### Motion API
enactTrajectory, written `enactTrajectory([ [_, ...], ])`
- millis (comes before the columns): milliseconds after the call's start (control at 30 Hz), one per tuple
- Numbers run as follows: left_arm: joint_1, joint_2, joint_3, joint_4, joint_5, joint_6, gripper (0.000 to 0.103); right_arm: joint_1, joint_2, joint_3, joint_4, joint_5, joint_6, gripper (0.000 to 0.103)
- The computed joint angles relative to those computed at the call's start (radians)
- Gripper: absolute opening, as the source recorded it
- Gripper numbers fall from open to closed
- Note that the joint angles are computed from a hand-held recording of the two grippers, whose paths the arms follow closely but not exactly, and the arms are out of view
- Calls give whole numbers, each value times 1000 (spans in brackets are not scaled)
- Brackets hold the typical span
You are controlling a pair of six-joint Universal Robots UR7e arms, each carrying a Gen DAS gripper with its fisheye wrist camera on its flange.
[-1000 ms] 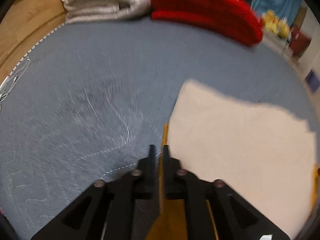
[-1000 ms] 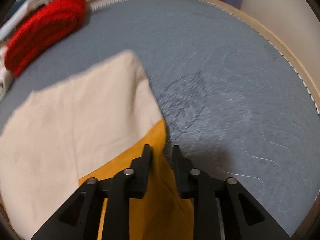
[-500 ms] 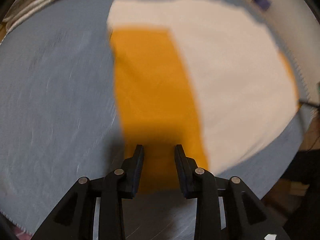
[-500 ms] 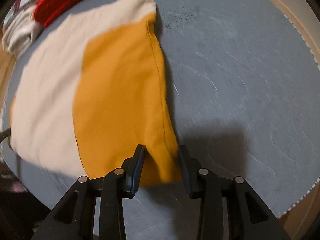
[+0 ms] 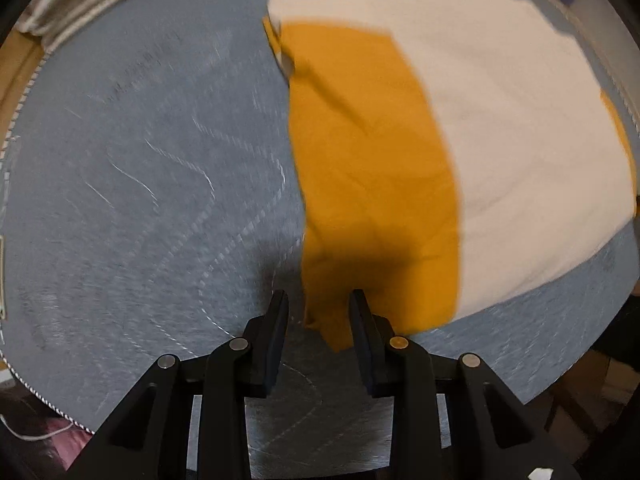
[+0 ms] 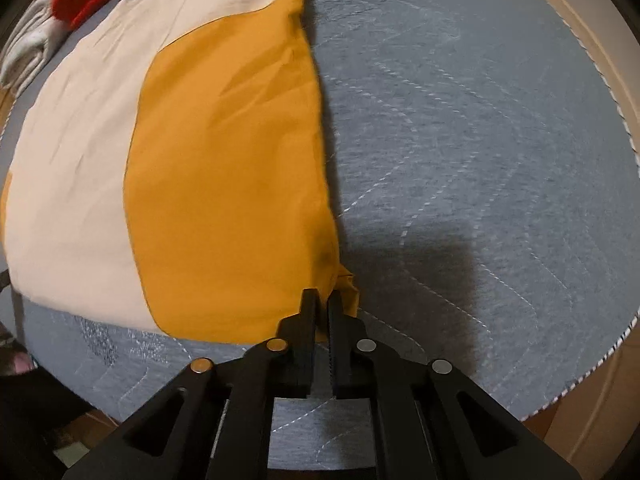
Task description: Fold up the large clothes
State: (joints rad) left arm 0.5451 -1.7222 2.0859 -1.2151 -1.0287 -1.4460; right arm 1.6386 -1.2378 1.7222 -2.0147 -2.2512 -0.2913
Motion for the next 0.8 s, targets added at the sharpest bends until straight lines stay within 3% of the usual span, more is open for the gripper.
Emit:
enactTrajectory([
  [67, -59, 24, -42, 70, 46, -103, 29, 20, -4, 12, -73, -46, -11, 13],
  [167, -152, 62, -90, 118, 128, -250, 29, 73, -39, 60, -294, -89, -86, 13],
  [300, -273, 105, -99, 135, 201, -386, 29, 158, -116, 120, -529, 7, -142, 15],
  [400, -334, 83, -48, 119, 204, -483, 29, 220, -201, 209, -594, 111, -155, 25],
  [467, -351, 74, 17, 25, 206, -531, 29, 248, -240, 267, -617, 162, -162, 37],
  [600, -316, 111, 80, -74, 153, -504, 28, 269, -269, 362, -591, 201, -153, 38],
  [700, -294, 146, 59, -78, 149, -468, 28, 267, -220, 393, -642, 179, -216, 37],
  [800, -287, 140, 68, -78, 146, -470, 28, 277, -182, 397, -628, 184, -223, 37],
])
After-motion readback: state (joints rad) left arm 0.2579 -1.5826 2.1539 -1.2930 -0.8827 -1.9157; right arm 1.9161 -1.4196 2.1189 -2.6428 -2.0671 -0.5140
